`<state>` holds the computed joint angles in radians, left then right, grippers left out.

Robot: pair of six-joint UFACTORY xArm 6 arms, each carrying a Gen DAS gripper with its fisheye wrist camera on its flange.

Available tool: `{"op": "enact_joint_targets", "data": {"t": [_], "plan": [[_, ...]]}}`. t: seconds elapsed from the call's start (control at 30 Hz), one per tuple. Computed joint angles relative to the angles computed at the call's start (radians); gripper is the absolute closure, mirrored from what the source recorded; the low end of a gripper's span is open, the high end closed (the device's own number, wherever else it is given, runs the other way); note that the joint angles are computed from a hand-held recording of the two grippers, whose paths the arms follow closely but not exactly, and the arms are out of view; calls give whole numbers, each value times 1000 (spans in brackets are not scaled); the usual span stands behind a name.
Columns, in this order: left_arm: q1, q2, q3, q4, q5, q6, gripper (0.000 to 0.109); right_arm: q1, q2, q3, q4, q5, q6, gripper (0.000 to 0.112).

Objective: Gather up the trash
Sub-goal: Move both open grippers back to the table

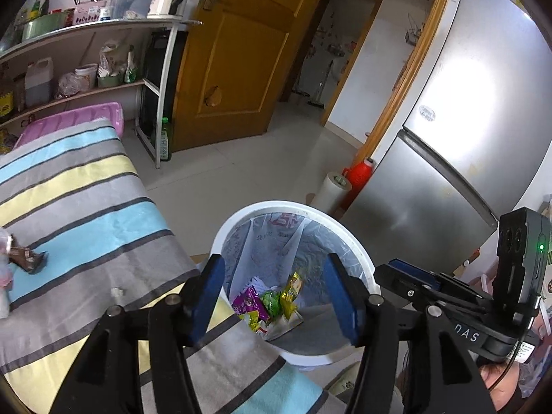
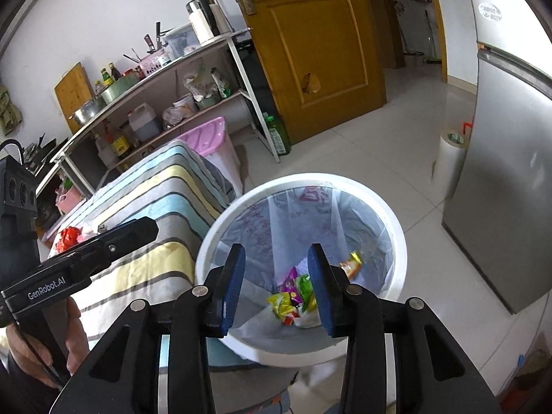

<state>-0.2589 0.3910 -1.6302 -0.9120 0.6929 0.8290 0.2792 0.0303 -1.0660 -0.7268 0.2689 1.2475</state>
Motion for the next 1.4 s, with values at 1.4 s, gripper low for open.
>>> {"op": "enact_joint_targets", "data": {"t": [1.4], "plan": [[297, -332, 372, -167, -116, 188, 47, 283, 222, -371, 86, 68, -249, 73]]}}
